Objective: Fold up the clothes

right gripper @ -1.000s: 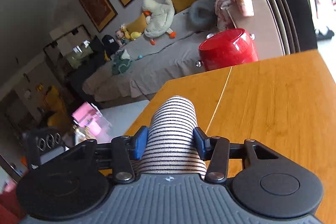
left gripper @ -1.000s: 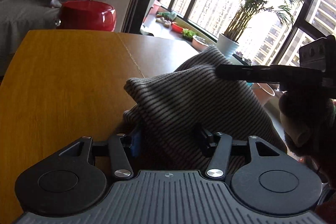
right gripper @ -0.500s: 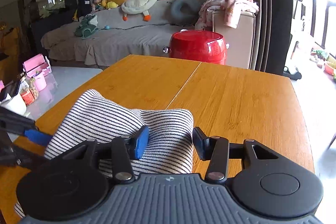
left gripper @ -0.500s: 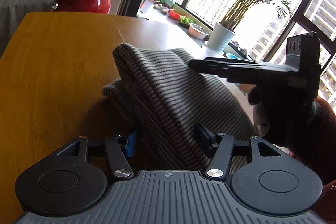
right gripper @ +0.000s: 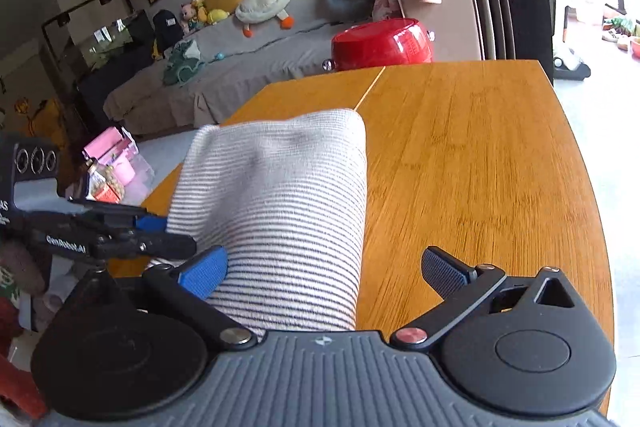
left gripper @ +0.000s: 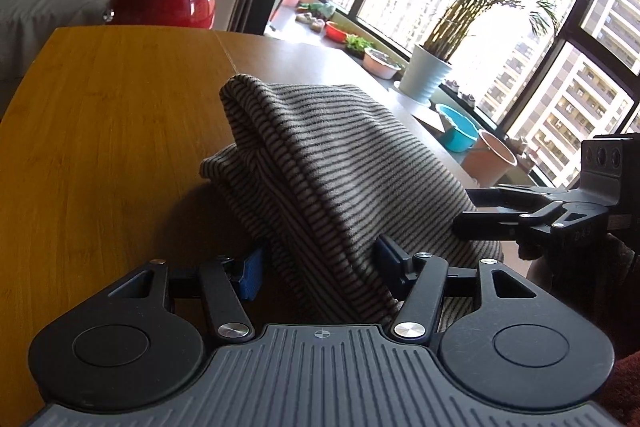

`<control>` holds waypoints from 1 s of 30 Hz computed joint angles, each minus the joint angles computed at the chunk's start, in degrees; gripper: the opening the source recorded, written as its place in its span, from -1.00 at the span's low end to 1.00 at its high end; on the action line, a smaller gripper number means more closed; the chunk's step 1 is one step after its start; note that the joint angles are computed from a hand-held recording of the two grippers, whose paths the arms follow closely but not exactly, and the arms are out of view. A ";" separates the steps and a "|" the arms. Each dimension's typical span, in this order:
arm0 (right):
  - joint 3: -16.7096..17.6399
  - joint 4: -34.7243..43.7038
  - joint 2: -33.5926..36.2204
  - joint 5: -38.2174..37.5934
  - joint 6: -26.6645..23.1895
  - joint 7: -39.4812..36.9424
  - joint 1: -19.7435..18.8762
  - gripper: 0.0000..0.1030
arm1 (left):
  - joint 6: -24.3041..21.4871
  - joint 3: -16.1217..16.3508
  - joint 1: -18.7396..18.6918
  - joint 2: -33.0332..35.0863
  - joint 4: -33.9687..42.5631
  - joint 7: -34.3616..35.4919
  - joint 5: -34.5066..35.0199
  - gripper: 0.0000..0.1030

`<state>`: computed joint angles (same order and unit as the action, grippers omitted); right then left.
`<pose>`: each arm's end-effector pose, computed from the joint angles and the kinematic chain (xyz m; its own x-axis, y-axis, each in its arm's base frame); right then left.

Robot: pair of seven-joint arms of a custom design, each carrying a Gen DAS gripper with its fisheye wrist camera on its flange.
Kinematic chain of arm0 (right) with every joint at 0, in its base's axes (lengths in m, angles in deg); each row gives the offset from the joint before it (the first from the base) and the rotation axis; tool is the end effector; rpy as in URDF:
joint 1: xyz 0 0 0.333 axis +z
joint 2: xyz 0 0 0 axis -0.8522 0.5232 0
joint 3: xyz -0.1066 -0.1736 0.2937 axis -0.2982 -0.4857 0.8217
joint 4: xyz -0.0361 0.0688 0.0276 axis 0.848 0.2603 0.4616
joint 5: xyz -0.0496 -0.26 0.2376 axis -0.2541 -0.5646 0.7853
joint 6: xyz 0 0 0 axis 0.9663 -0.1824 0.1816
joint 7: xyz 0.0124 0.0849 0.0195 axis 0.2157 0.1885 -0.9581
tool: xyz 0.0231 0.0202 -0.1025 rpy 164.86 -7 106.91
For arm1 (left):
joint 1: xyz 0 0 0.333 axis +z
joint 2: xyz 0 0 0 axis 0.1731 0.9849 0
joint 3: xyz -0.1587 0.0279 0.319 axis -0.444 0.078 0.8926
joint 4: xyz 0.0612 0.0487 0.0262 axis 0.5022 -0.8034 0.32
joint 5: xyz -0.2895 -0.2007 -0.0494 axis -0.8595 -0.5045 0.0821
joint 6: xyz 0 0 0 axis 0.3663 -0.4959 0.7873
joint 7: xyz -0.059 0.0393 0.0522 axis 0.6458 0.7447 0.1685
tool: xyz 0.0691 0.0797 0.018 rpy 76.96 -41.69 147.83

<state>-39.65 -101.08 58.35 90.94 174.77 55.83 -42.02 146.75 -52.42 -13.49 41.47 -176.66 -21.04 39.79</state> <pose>0.6125 0.3078 0.4809 0.7317 -0.5905 -0.3405 -0.5987 -0.3181 -0.7351 0.4930 -0.3607 0.4705 -0.0339 -0.9316 0.3618 -0.6749 -0.2457 -0.6958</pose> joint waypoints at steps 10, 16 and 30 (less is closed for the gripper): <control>1.59 2.47 3.32 8.73 -12.38 6.54 -3.76 1.00 | -1.54 -0.39 0.01 -0.32 -0.37 0.09 -1.58 0.39; -1.11 3.28 2.38 1.23 -17.20 5.40 -1.42 1.00 | -2.89 -0.91 0.01 -0.77 -0.80 2.13 -4.26 0.47; -2.40 17.35 8.72 -12.39 -18.39 16.92 -0.24 0.66 | 10.14 -10.70 10.23 1.81 -5.29 23.03 -40.74 0.49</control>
